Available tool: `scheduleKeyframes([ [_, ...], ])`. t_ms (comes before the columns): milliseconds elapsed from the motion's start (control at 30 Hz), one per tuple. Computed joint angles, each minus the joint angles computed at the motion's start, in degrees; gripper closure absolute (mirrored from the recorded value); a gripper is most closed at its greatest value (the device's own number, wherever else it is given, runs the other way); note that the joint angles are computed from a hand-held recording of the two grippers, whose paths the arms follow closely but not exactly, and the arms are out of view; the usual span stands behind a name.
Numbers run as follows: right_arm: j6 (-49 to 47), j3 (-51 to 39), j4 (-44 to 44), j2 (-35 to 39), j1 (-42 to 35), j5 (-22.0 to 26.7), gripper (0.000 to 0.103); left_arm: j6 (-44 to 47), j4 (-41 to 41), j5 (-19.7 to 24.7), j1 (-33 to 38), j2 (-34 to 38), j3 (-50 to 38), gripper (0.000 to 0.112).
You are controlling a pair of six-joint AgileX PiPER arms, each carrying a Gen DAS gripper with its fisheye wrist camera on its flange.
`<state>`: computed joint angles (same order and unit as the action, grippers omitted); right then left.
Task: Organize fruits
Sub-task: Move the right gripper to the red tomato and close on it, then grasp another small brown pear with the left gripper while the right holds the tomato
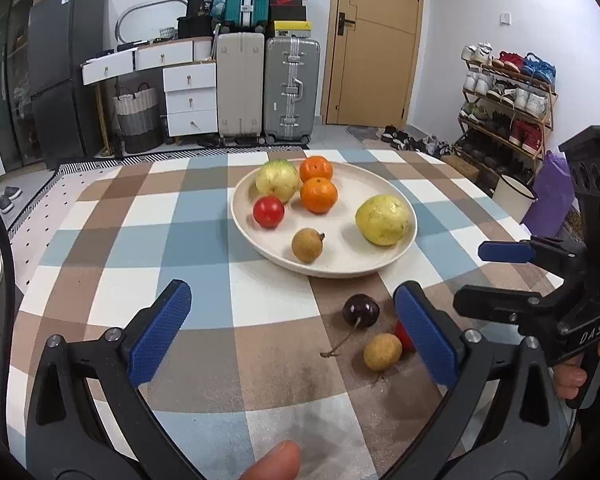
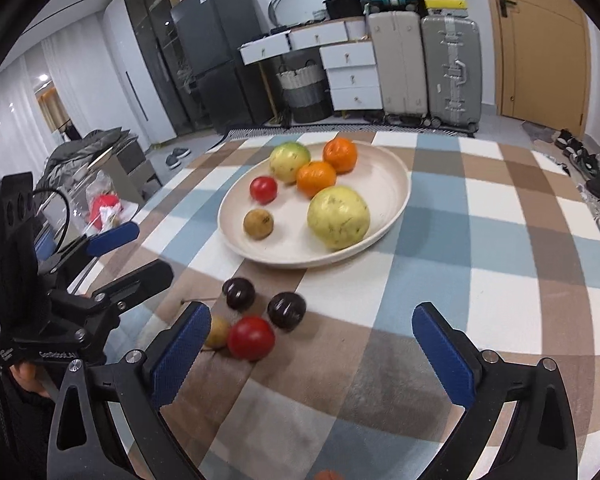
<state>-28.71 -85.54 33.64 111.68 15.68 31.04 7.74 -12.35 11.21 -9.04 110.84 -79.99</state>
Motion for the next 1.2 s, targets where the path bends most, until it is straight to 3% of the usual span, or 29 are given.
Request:
scheduleKeyframes([
  [100, 1.47, -0.83, -2.20, 0.90, 0.55, 1.02, 0.001, 3.51, -3.45, 1.39, 0.27, 0.71, -0.91, 0.010],
  [233, 5.96, -1.77, -8.03, 2.09, 1.54, 2.04, 0.001, -2.09, 2.85, 1.73, 0.01, 1.28, -1.40, 0.010],
  [367, 5.08, -2.77, -7.18, 3.35, 1.34, 4.25, 0.002, 0.40, 0.73, 3.87, 0.40, 1.90, -2.53, 0.010],
  [467, 4.27, -2.86, -7.46, 3.49, 1.90, 4.71, 0.011, 1.50, -0.12, 3.98, 0.61, 1.84, -2.42, 0.010],
  [533, 4.28, -3.14, -8.14, 3.74, 2.44, 5.30, 0.020, 7.03, -5.54, 4.97, 1.22, 2.04, -2.80, 0.010],
  [700, 2.58, -3.31, -7.88, 4.15, 3.50, 6.12, 0.032, 15.36, -11.16, 8.77, 1.67, 2.94, -4.26, 0.011],
  [833, 1.33, -3.03, -7.42, 4.01, 4.06, 5.81, 0.044, 15.05, -8.64, 9.67, 0.86, 3.35, -4.40, 0.011],
  [967, 0.61, -3.06, -7.21, 4.05, 4.62, 5.69, 0.050, 15.27, -8.32, 10.32, 0.85, 3.72, -4.50, 0.011],
  [1200, -0.29, -2.71, -7.42, 4.12, 6.00, 4.54, 0.064, 20.30, -14.46, 12.48, 2.47, 3.99, -5.11, 0.011],
])
